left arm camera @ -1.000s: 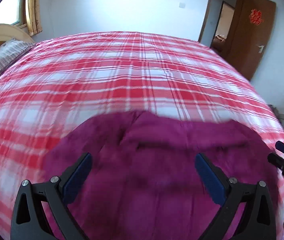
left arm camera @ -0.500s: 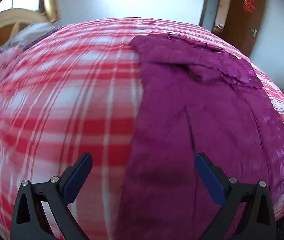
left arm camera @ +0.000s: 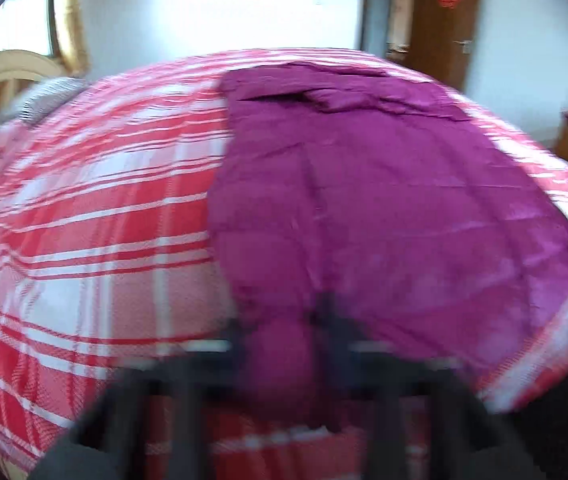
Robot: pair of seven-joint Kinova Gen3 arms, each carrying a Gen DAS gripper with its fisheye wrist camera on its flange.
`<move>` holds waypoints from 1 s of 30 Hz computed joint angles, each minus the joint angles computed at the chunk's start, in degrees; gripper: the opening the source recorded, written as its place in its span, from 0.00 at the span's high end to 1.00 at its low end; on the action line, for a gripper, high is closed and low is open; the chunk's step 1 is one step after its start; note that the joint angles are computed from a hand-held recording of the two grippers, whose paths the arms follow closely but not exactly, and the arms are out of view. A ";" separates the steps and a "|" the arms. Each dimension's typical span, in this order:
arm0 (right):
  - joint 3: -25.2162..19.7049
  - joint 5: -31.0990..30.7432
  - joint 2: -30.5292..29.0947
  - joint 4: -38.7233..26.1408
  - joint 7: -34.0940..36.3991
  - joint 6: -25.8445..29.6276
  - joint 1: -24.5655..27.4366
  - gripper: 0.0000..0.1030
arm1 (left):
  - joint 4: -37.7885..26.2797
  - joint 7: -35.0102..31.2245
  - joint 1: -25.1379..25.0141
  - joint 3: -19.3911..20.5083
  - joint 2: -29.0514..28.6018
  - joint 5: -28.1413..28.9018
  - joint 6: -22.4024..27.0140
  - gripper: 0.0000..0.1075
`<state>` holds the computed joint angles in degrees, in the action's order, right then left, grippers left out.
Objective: Fold large clothes
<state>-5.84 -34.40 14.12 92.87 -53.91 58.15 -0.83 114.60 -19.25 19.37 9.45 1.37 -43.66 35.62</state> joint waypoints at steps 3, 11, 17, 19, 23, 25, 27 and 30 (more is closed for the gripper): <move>-5.90 -0.89 -2.13 1.64 2.53 -1.25 5.61 0.93 | 1.01 -2.50 0.07 0.90 -4.69 1.58 -0.71 0.91; -2.40 -16.65 -10.64 3.22 13.31 10.24 15.68 0.94 | 0.41 -12.87 -2.13 5.35 -21.05 12.31 -3.76 0.91; 3.41 -25.72 -16.23 0.44 15.96 13.36 17.43 0.94 | -5.94 -25.79 -9.80 7.67 -20.49 20.88 -6.16 0.91; 3.98 -28.16 -15.55 -1.08 16.48 10.14 15.52 0.95 | -8.66 -30.45 -9.56 4.12 -16.61 23.75 -7.16 0.91; 2.37 -26.70 -7.52 -9.19 9.55 1.81 9.61 0.95 | -14.73 -39.77 -6.68 -6.44 -7.44 31.60 -10.00 0.91; 3.02 -23.42 -4.18 -13.37 4.89 -0.27 5.94 0.95 | -18.12 -44.43 -4.63 -10.90 -3.64 35.27 -8.96 0.90; 5.15 -20.29 0.35 -18.26 0.23 -2.63 1.70 0.95 | -22.95 -48.15 -6.65 -12.62 1.20 39.51 -6.44 0.86; 11.25 -18.74 7.08 -26.04 -6.70 -3.32 -5.20 0.95 | -29.00 -50.38 -12.12 -11.03 6.20 44.76 -1.04 0.79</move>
<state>5.41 -53.13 21.20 66.83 -60.62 54.83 -6.04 85.60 -69.63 7.25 -1.59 7.58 1.10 34.58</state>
